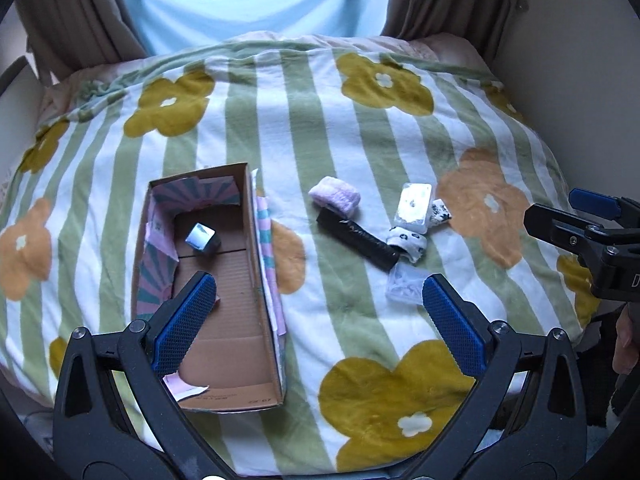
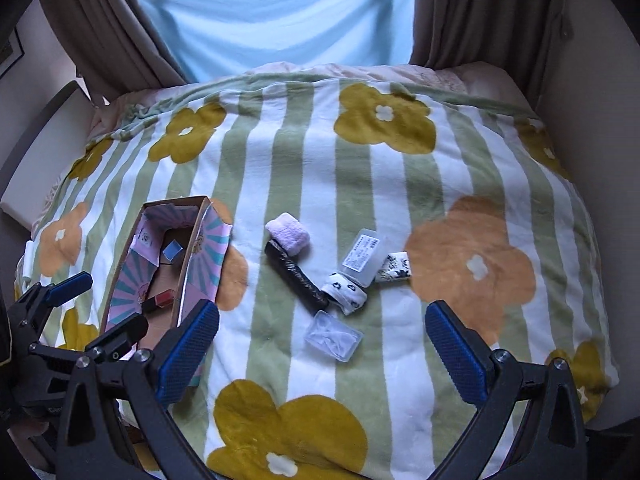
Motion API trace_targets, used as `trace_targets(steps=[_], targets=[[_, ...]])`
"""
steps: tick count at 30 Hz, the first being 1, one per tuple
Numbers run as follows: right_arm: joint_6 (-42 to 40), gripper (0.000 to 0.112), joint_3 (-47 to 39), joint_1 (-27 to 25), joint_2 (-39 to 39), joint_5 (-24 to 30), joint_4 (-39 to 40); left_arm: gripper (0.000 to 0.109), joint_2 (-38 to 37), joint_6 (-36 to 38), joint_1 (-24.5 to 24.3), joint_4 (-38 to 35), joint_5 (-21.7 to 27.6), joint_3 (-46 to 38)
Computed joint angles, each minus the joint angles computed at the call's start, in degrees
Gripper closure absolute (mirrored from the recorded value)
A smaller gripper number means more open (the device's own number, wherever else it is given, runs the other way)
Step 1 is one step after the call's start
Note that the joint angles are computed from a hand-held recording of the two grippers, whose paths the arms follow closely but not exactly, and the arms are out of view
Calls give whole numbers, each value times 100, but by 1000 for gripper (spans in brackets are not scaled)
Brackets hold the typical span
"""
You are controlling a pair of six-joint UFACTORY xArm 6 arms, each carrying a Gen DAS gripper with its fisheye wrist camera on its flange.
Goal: Organize objects
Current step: 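Open both tools to release lipstick and compact, then lift away, then grasp the floss-pick box with the left tool while the right tool grasps the Deep Care box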
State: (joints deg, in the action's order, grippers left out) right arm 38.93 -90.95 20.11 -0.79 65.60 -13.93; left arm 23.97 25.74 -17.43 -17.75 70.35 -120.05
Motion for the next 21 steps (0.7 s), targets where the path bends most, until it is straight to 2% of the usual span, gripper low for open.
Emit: trace_targets(steps=[12, 21], targets=[[90, 10, 800, -222, -627, -181, -76, 6, -188, 95, -288, -60, 72, 392], [-478, 10, 1466, -712, -690, -863, 152, 6, -191, 59, -599, -45, -83, 908]])
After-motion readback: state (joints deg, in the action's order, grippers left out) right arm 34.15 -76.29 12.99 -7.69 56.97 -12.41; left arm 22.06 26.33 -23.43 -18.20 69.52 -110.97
